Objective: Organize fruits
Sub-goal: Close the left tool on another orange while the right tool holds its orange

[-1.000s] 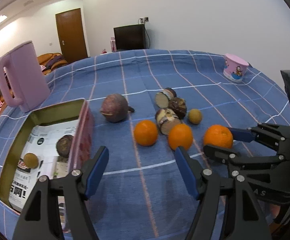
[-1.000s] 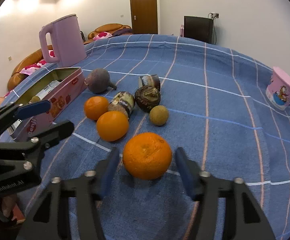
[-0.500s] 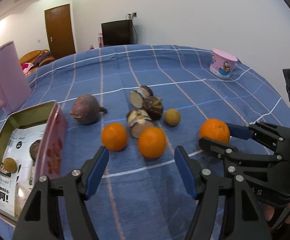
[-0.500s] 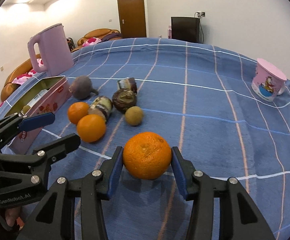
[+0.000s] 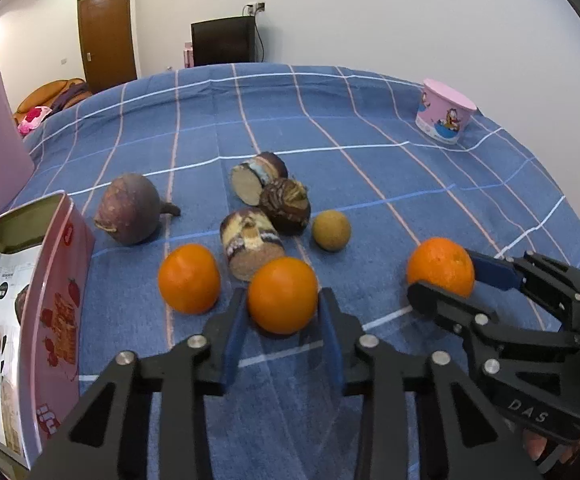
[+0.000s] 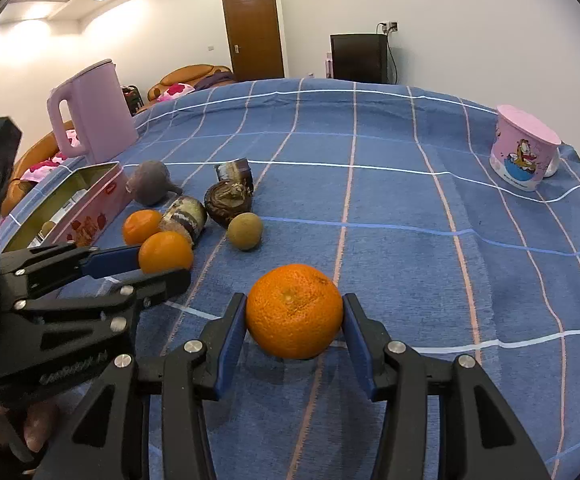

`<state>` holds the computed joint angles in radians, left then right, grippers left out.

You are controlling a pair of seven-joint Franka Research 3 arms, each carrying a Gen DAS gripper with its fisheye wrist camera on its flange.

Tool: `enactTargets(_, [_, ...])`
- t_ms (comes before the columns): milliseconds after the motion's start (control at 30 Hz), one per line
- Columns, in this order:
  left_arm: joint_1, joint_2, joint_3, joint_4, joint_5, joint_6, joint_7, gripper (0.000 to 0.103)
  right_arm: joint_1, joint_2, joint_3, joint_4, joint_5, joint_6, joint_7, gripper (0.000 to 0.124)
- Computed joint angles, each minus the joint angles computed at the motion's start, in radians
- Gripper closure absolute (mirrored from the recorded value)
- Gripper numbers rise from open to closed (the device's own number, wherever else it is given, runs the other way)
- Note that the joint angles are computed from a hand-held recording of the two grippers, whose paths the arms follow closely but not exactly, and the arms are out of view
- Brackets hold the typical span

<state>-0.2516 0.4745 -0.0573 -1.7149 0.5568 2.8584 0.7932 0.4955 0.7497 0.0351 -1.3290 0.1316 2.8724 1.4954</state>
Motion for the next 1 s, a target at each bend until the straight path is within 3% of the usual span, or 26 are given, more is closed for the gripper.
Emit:
enactTargets(200, [-0.032,-0.015,0.039,-0.021,0.060,0.026,-0.052,0.068,0.008,-0.005,-0.005,-0.010,-0.008,0.018,-0.006,0.075])
enactTargets(633, [-0.105,-0.051,0.148,-0.059,0.347,0.109,-0.331,0.068,-0.008,-0.052,0.035,-0.113,0.029,0.173,-0.089,0.075])
enactTargets(1000, [-0.096,-0.069,0.145,-0.059,0.559,0.102,-0.541,0.068,-0.005,-0.065,0.041,-0.147,0.061,0.238,-0.134,0.075])
